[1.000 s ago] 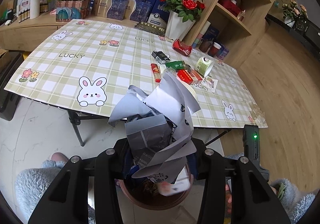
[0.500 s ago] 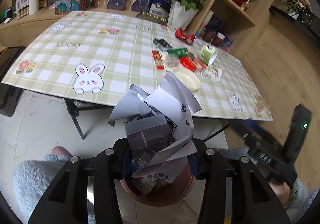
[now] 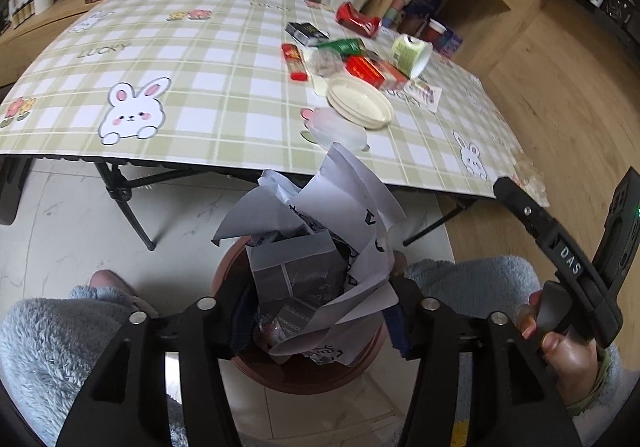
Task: Collect trash
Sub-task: 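Move both grippers back over the table toward the remaining trash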
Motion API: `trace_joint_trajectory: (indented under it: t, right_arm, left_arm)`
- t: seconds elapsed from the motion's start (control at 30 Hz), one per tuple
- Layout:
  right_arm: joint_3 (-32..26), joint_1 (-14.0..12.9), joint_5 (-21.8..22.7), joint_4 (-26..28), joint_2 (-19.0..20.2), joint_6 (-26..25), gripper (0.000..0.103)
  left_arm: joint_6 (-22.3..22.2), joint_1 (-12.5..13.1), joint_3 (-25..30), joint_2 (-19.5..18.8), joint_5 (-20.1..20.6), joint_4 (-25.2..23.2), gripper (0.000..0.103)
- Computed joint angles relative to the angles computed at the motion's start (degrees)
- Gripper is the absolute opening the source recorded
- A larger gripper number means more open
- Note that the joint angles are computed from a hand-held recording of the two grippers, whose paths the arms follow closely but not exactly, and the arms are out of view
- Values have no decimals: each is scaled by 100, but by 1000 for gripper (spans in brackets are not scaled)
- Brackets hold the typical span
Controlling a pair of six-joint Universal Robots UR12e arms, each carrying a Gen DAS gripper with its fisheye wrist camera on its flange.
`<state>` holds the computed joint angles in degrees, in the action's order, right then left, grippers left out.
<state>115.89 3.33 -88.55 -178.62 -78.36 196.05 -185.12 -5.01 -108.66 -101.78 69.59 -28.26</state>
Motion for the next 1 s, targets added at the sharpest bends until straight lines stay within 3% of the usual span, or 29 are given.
trace_joint_trajectory:
  t: [0.03, 0.1, 0.27, 0.7, 1.0]
  right_arm:
    - [3, -17, 5, 3, 3, 37, 97]
    - [15, -31, -13, -15, 7, 81, 97]
    - [29, -34, -80, -50, 12, 146, 97]
    - [-23, -38, -24, 69, 81, 110, 97]
    - [-197, -138, 747, 284, 218, -210, 97]
  left_arm:
    - [32, -11, 8, -7, -7, -43, 61]
    - [58, -19, 32, -25, -64, -137, 78]
    - [-2, -65, 40, -44, 117, -187, 88]
    - [-540, -1, -9, -81, 446, -24, 91]
    - [-792, 2, -44, -150, 1128, 804, 92]
